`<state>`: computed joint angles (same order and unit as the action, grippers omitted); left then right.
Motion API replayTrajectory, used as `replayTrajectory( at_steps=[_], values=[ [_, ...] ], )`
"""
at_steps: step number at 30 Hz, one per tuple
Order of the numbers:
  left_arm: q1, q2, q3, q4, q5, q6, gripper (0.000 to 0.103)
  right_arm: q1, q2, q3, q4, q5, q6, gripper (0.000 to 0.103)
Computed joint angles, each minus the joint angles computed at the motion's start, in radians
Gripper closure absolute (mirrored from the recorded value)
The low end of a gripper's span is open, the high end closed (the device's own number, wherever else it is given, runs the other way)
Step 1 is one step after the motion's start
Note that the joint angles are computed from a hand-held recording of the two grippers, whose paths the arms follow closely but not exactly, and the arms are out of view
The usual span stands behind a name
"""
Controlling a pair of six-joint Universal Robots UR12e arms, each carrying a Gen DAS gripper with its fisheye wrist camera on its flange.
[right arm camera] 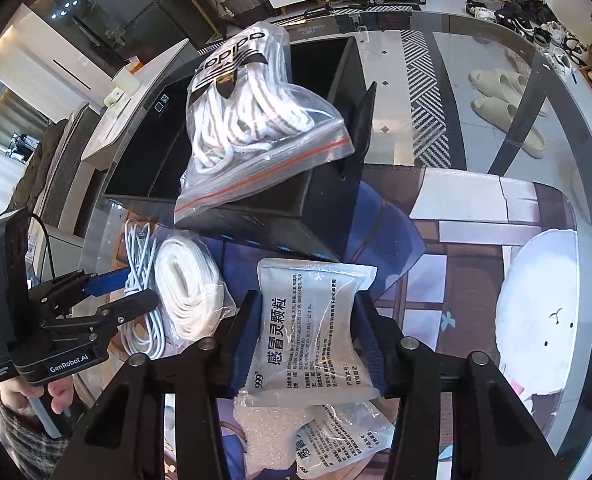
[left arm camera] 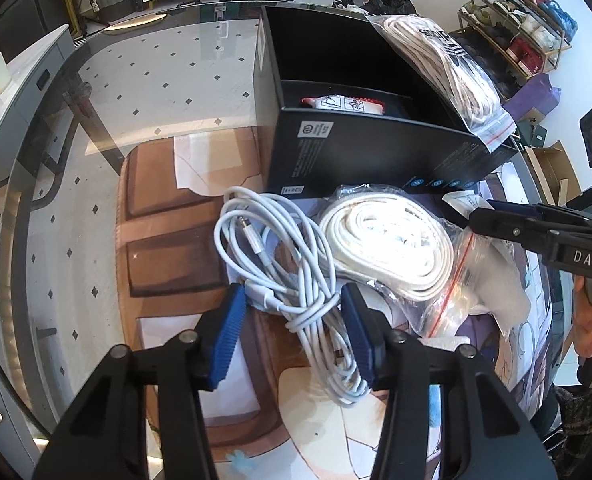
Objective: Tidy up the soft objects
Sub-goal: 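Grasp white cable bundle with left gripper while right gripper grasps white sachet, then lift the cable bundle with left tool while right tool lifts the sachet toward the box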
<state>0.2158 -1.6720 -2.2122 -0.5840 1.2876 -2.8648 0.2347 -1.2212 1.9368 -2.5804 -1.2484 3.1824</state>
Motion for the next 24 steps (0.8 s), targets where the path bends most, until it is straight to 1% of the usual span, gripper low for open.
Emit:
replayTrajectory(
  at_steps=[4, 8, 17, 24],
  values=[
    [0.003, 0.004, -0.001, -0.006, 0.004, 0.002, 0.057, 0.000, -0.006, 0.005, -0.004, -0.009, 0.002, 0.062],
    [0.003, 0.009, -0.004, -0.010, 0.013, 0.004, 0.058, -0.009, -0.013, 0.012, -0.014, -0.007, 0.011, 0.065],
    [0.005, 0.036, -0.018, -0.012, 0.013, 0.011, 0.058, -0.029, -0.046, 0.043, -0.027, 0.013, 0.004, 0.065],
    [-0.002, 0.057, -0.022, -0.009, 0.019, 0.009, 0.058, -0.024, -0.085, 0.074, -0.042, -0.007, -0.016, 0.065]
  ],
)
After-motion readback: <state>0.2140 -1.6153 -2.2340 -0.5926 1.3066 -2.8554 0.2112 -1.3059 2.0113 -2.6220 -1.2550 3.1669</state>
